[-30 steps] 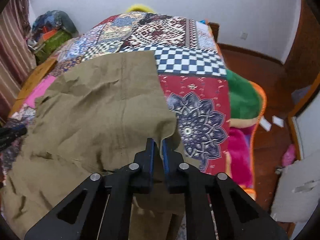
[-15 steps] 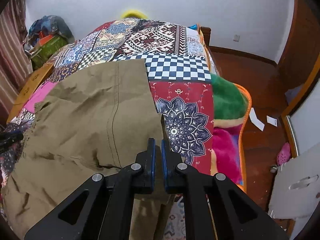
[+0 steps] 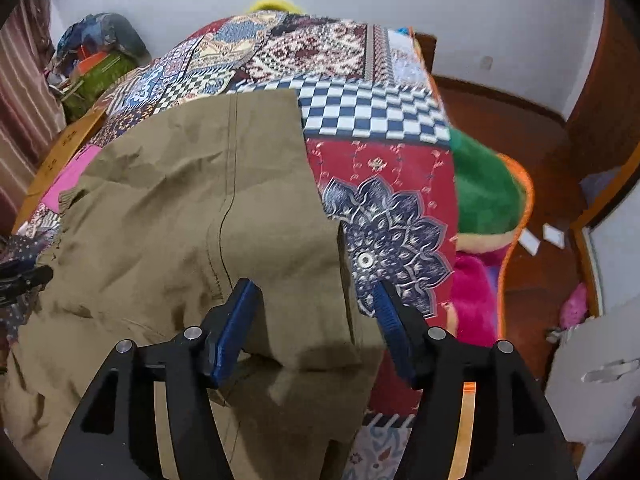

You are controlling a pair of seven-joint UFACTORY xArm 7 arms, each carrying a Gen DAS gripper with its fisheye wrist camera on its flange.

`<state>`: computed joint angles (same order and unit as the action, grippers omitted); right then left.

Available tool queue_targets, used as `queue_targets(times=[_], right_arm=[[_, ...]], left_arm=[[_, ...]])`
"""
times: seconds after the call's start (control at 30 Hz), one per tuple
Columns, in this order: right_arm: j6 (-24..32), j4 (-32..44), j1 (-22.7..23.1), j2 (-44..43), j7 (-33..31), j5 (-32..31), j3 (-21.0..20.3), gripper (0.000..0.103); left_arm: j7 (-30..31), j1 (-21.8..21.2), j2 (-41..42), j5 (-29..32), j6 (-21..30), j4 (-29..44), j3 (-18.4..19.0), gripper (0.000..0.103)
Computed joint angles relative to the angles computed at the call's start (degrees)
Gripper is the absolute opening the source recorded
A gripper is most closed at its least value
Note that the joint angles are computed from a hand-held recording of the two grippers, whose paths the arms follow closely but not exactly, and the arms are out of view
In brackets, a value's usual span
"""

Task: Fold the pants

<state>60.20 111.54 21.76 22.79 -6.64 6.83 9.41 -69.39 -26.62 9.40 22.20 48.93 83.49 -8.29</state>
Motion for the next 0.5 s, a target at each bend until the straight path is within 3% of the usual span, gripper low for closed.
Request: queue_targets(times=[0.13,0.2,0.23,0.5], right_arm=[[0.46,-0.43,-1.25,-0.12,-1.78,3.6,0.95,0.022],[-1.32,-1.98,-0.9,-1.24,-2.5,2.98,0.84,0.008],[-1.93,-2.58,-0.57,-1.7,-2.21,2.4,0.65,0.007],[-4.25,-7.67,0.83,-5.28,-1.22,-2.73,-0.23,0.003]], left_arm=[[-1.3,-1.58,0.63,4.17,3.67,2.04,-0.01,0.043],[-1.98,-2.66,1.31,6.95,6.45,3.93,0.03,0.03],[-2.18,-3.15,1.73,8.07,8.53,4.98,0.12,0.015],[-1.64,-2.25,1.12,7.4,7.51,4.13,0.12,0.012]])
